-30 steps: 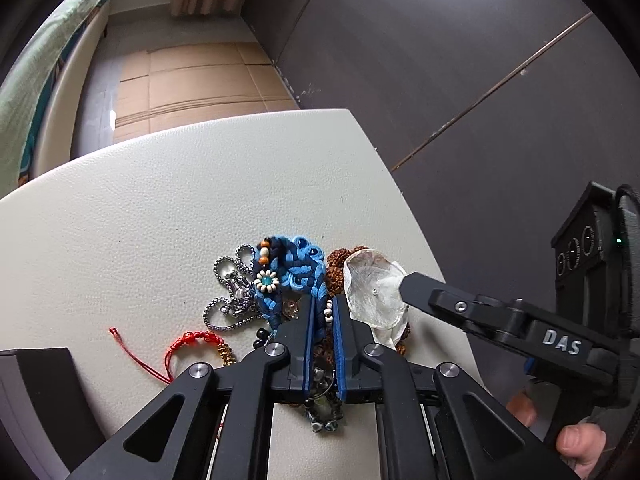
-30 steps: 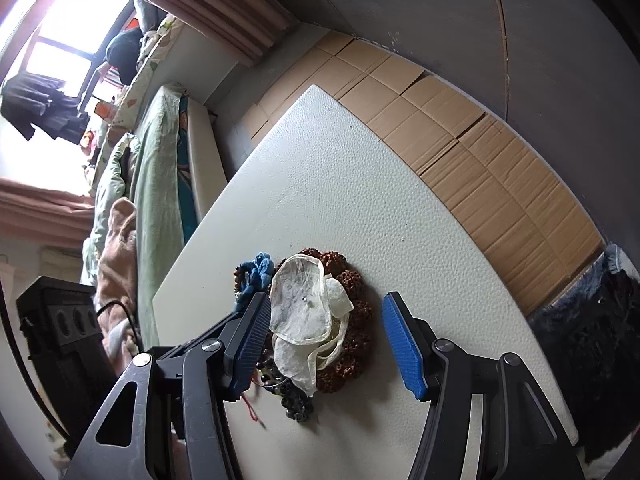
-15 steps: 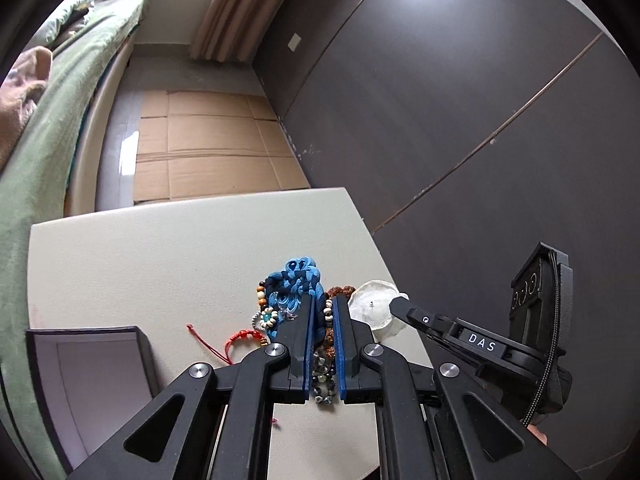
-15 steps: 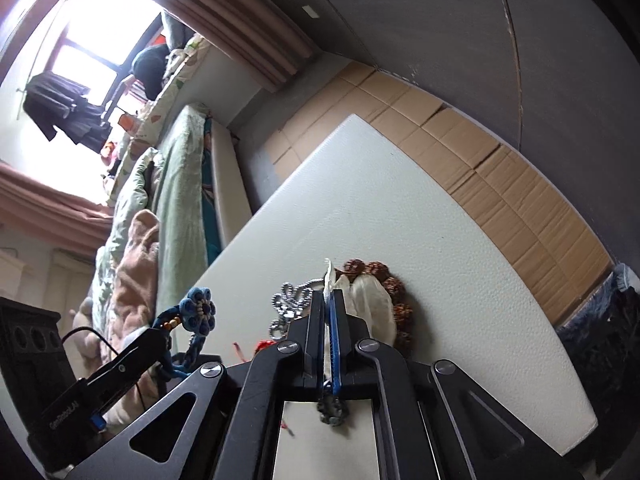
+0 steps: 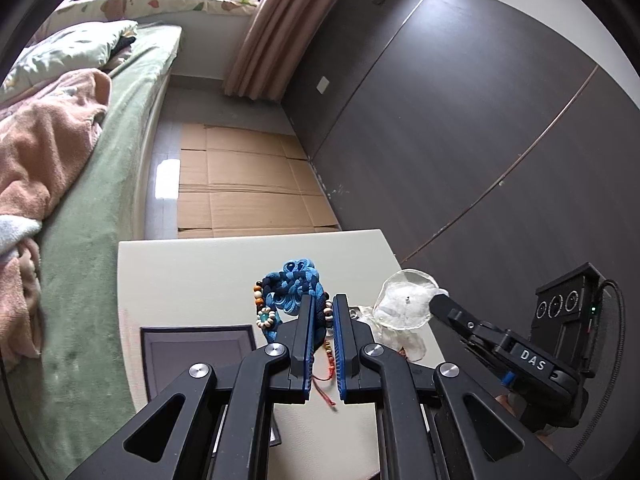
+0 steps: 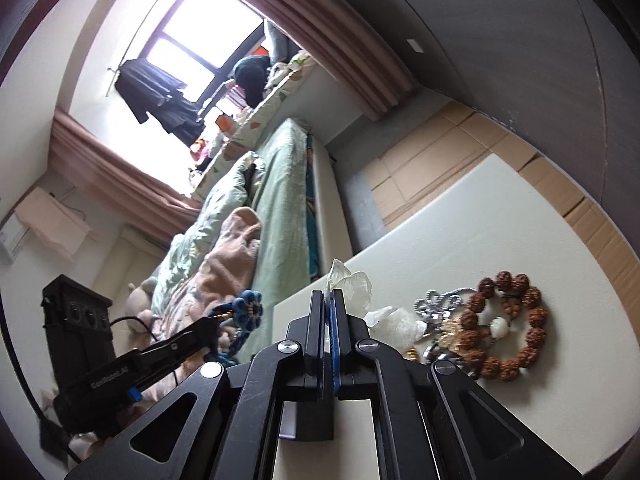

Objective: Organize jewelry
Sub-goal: 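Grasp the white tissue with the right gripper while the left gripper lifts the blue bracelet, then carry both items over the black box and open both grippers to drop them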

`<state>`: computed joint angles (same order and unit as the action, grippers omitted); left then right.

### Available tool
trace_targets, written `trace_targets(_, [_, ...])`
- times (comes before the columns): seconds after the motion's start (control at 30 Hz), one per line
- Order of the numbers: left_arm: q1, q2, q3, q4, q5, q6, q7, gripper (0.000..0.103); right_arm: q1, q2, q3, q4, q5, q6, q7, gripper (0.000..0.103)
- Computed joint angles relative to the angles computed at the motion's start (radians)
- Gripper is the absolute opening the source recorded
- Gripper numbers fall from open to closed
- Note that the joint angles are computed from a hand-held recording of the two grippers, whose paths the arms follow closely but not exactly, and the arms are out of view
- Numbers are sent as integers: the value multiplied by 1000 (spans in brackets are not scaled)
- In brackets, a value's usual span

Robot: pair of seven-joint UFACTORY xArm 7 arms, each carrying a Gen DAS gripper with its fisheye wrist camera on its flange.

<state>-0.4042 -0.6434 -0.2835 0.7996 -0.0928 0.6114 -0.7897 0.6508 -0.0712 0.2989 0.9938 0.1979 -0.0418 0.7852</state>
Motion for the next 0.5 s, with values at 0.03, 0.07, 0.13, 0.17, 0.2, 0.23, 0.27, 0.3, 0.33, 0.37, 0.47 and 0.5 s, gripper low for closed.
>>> trace_targets(0.03, [0, -20, 8, -13, -1, 7, 1, 9, 23, 12, -7, 13, 23, -22, -33, 4])
trace_targets(0.07, [3, -40, 14, -26, -1, 12, 0, 9, 33, 26, -4, 28, 26, -37, -50, 4])
trace_targets(0.13, [12, -75, 28, -44, -3, 26, 2, 9, 49, 54, 6, 60, 33, -61, -88, 4])
trace_targets(0.17, [15, -92, 32, -54, -4, 32, 2, 9, 54, 69, 16, 78, 48, -68, -114, 4])
trace_targets(0.2, [19, -110, 38, -64, -6, 38, 3, 9, 53, 88, 31, 99, 54, -70, -132, 4])
trace_targets(0.23, [23, -125, 43, -73, -9, 41, 5, 9, 50, 106, 40, 119, 34, -66, -124, 4])
trace_targets(0.27, [27, -135, 50, -77, -13, 47, 8, 9, 37, 126, 63, 141, 33, -60, -132, 4])
trace_targets(0.3, [32, -146, 53, -85, -16, 50, 8, 9, -1, 164, 128, 177, 72, -50, -179, 4])
trace_targets(0.33, [36, -154, 57, -90, -19, 52, 10, 9, -22, 164, 150, 176, 79, -50, -188, 4])
trace_targets(0.37, [39, -163, 62, -96, -24, 56, 11, 9, -67, 190, 215, 200, 125, -48, -238, 4])
trace_targets(0.47, [46, -181, 73, -113, -41, 58, 14, 9, -42, 247, 213, 262, 105, -30, -251, 4])
trace_targets(0.5, [50, -183, 71, -115, -41, 64, 16, 9, -43, 269, 223, 285, 99, -20, -259, 4])
